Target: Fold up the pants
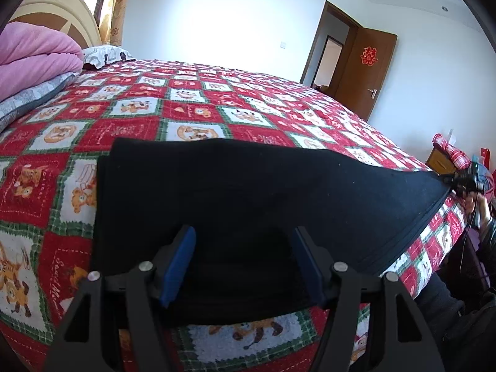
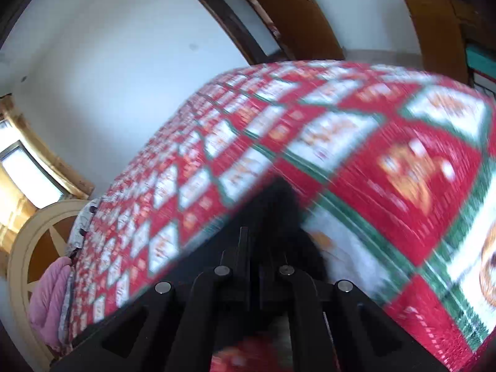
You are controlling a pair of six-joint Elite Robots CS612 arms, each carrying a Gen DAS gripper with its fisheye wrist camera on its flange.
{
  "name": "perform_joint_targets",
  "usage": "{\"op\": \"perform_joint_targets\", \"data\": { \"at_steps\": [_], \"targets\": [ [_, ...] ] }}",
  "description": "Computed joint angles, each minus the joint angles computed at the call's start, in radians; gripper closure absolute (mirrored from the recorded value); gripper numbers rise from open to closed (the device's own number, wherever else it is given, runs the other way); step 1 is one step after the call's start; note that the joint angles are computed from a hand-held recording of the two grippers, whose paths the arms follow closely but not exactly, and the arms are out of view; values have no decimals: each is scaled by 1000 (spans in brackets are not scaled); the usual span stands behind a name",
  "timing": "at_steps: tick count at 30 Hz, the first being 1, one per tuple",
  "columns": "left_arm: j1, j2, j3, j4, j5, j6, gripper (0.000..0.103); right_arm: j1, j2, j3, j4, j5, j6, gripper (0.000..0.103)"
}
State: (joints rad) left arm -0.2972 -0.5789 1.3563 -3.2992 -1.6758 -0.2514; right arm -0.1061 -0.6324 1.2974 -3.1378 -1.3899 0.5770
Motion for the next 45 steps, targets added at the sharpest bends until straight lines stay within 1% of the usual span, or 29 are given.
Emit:
{"op": "perform_joint_targets", "data": {
  "at_steps": [3, 6, 8, 11, 13, 14, 15, 16, 17, 19, 21, 22, 24, 26, 28, 29, 30, 32, 33, 35, 37, 38, 39, 40, 41, 44, 45],
  "targets": [
    [-5, -1, 4, -1, 19, 9, 36, -4, 2, 12, -27, 13, -3, 100],
    [-13, -5, 12, 1, 50, 26, 36, -2, 0, 7, 1, -2, -13, 100],
    [-17, -10, 20, 4, 63, 32, 35, -4, 0, 16, -15, -3, -8, 100],
    [-19, -18, 34, 9, 75, 52, 35, 0, -12, 36, -16, -28, -33, 99],
    [-19, -25, 47, 7, 81, 70, 35, 3, -23, 51, -20, -47, -42, 93],
    [-19, -30, 55, 4, 81, 77, 35, 6, -33, 63, -33, -77, -42, 83],
    [-17, -35, 61, 2, 81, 81, 35, 10, -38, 70, -39, -110, -44, 68],
    [-16, -41, 68, 3, 88, 85, 35, 14, -46, 79, -48, -155, -44, 59],
    [-16, -49, 77, 5, 111, 87, 35, 16, -53, 86, -62, -188, -39, 47],
    [-10, -70, 107, -14, 169, 74, 35, 22, -64, 102, -109, -244, -22, 47],
    [2, -85, 135, -29, 195, 32, 35, 31, -71, 107, -128, -281, -29, 47],
    [10, -90, 146, -33, 202, 10, 35, 36, -72, 107, -139, -290, -35, 47],
    [24, -101, 173, -45, 216, -35, 35, 47, -72, 102, -149, -279, -58, 47],
    [32, -105, 190, -62, 210, -63, 35, 63, -69, 89, -139, -256, -100, 47],
    [36, -102, 190, -78, 173, -74, 36, 87, -58, 64, -108, -221, -165, 47],
    [35, -97, 182, -79, 145, -73, 38, 97, -53, 52, -88, -202, -201, 47],
    [32, -95, 176, -76, 132, -65, 40, 107, -47, 44, -72, -188, -229, 47],
    [24, -89, 158, -50, 112, -41, 47, 134, -32, 21, -30, -148, -311, 47],
    [20, -85, 146, -31, 106, -35, 48, 143, -26, 14, -18, -134, -338, 47],
    [12, -77, 123, 27, 115, -34, 54, 163, -15, 3, 14, -94, -411, 47],
    [5, -70, 110, 50, 145, -38, 59, 182, -6, -3, 41, -57, -493, 47],
    [1, -68, 107, 50, 165, -34, 65, 193, -2, -6, 56, -50, -545, 47],
    [-1, -69, 105, 57, 180, -24, 69, 203, 3, -10, 64, -54, -586, 47],
    [-3, -70, 103, 68, 198, -15, 77, 211, 7, -12, 67, -62, -622, 47],
    [-5, -71, 100, 77, 220, -11, 80, 222, 10, -11, 67, -76, -666, 47],
    [4, -67, 98, 69, 202, -56, 79, 240, 23, -21, 79, -86, -740, 47],
    [4, -65, 98, 66, 201, -59, 78, 244, 25, -26, 103, -91, -761, 47]
  ]
}}
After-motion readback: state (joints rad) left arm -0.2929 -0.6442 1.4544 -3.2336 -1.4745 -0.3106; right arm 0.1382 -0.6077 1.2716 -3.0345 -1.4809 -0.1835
